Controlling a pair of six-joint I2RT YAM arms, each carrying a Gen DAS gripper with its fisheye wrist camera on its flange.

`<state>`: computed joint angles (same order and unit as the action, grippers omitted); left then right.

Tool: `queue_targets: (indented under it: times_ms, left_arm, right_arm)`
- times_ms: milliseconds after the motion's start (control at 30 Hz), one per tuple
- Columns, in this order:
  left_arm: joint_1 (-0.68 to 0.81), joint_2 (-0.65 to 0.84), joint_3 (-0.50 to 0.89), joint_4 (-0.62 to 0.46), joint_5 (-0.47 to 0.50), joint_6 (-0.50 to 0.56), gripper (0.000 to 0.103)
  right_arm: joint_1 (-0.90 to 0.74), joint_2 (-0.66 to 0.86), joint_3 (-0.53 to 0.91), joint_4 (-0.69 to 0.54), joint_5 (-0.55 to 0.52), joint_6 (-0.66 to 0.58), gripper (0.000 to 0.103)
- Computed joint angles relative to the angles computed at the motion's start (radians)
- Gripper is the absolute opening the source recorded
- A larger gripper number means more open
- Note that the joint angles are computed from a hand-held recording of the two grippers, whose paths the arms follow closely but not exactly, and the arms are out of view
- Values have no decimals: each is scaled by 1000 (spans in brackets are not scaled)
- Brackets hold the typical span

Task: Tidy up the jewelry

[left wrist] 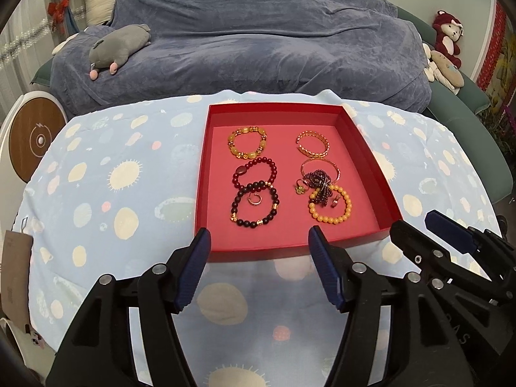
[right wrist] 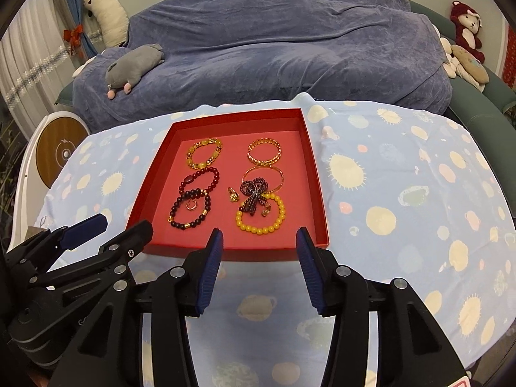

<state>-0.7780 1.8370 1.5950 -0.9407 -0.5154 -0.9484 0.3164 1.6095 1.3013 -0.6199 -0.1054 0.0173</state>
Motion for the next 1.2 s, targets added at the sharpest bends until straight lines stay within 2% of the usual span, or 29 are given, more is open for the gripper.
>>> queue_targets:
  times_ms: [100,267,433,500,600,867,933,1200]
  left_arm:
    - [-32,-6,-2,-43,-28,-49,71]
    - [-75,-28,-27,-83,-67,-124,81]
    - [-104,-36,-44,-111,-78,-170,85]
    - [-113,-42,-52,-124,-82,-194,89]
    - [-126,-59,-82,-119,-84,-226,92]
    - [-156,-63,-105,-144,-90,-265,96]
    - [-159,-66,-113,-154,-82,-292,96]
    - [-181,-86,-151,-151,-81,-327,96]
  right_arm:
    - [-3,-49,-48,-2,4,-2,49]
    - [-25,-111,-109,-6,0,6,61]
    - [-35,-153,-157,-7,3,3,70]
    - [-41,-170,-177,-7,-3,3,72]
    - [-51,-195,-203,1,-4,8,82]
    - [-46,-243,-259,16,6,3,86]
    - [-45,-249,-269,12,9,2,97]
    - [-23,-287,-313,22,28,15,96]
